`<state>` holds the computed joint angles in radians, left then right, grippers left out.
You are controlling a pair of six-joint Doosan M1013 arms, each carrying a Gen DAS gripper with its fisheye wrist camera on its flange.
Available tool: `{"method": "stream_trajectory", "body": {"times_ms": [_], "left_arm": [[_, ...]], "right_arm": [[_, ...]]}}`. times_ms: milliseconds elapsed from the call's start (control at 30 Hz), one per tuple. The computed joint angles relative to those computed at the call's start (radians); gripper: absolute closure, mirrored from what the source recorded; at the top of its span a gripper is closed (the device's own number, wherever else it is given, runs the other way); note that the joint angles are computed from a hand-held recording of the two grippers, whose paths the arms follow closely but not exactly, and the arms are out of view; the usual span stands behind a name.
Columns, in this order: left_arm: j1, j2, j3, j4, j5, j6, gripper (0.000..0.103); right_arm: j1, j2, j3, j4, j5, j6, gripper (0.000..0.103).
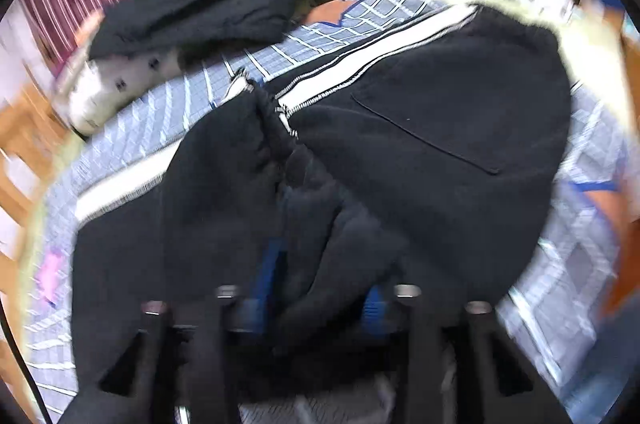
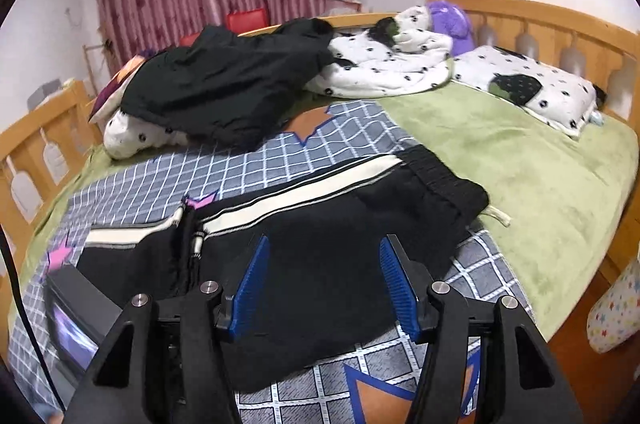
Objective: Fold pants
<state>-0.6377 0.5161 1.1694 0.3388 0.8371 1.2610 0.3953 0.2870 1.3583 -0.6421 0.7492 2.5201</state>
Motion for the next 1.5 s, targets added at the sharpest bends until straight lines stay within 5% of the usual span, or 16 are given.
{"method": "stream_trajectory", "body": {"times_ms": [67,233,367,433,567,633,733,800,867,1067,1233,1367,1500], "left_arm": [[0.026,-0.049,0.064,-0.085,-0.058,0.018,0.025],[0.09,-0.194,0.253,-0.054,-0.179,-0.116,0.024],[0.13,-0.229,0.306,0.161,-0.099,-0.331,0.023],[0.162,-0.223,0.306,0.16,-0.081,-0.358,0.023],[0.219,-0.232,0.334,0.131,-0.091,-0.427,0.023],[0.24,-0.239,0.348,0.112,-0.111,-0.44,0.023],[0.256,-0.251,0.367,0.119,-0.126,-0.459,0.023],[0.263,-0.254,0.371,0.119,-0.142,-0.453,0.023],[0.27,-0.263,0.383,0.1,-0.176,-0.426,0.023],[0.287,-0.264,0.395,-0.148,-0.221,-0.172,0.023],[0.273,-0.24,0.378,-0.176,-0.19,-0.144,0.023],[0.271,-0.259,0.392,-0.134,-0.234,-0.205,0.023],[0.281,-0.254,0.384,-0.163,-0.23,-0.221,0.023]], "right_arm": [[0.006,0.008,-0.005,0.008,-0.011,-0.035,0.046],[0.015,0.036,-0.028,0.126,-0.026,-0.189,0.045],[0.018,0.094,-0.091,0.331,0.004,-0.39,0.05],[0.027,0.132,-0.133,0.434,0.014,-0.505,0.057],[0.061,0.198,-0.216,0.436,0.046,-0.641,0.058],[0.078,0.238,-0.268,0.396,0.091,-0.674,0.058],[0.097,0.32,-0.37,0.325,0.259,-0.646,0.058],[0.094,0.35,-0.403,0.35,0.326,-0.66,0.068],[0.105,0.331,-0.367,0.294,0.277,-0.644,0.085],[0.057,0.184,-0.183,0.463,-0.009,-0.618,0.092],[0.073,0.195,-0.181,0.415,0.094,-0.581,0.096],[0.052,0.152,-0.115,0.524,0.0,-0.603,0.097],[0.043,0.155,-0.119,0.579,0.043,-0.659,0.096]]}}
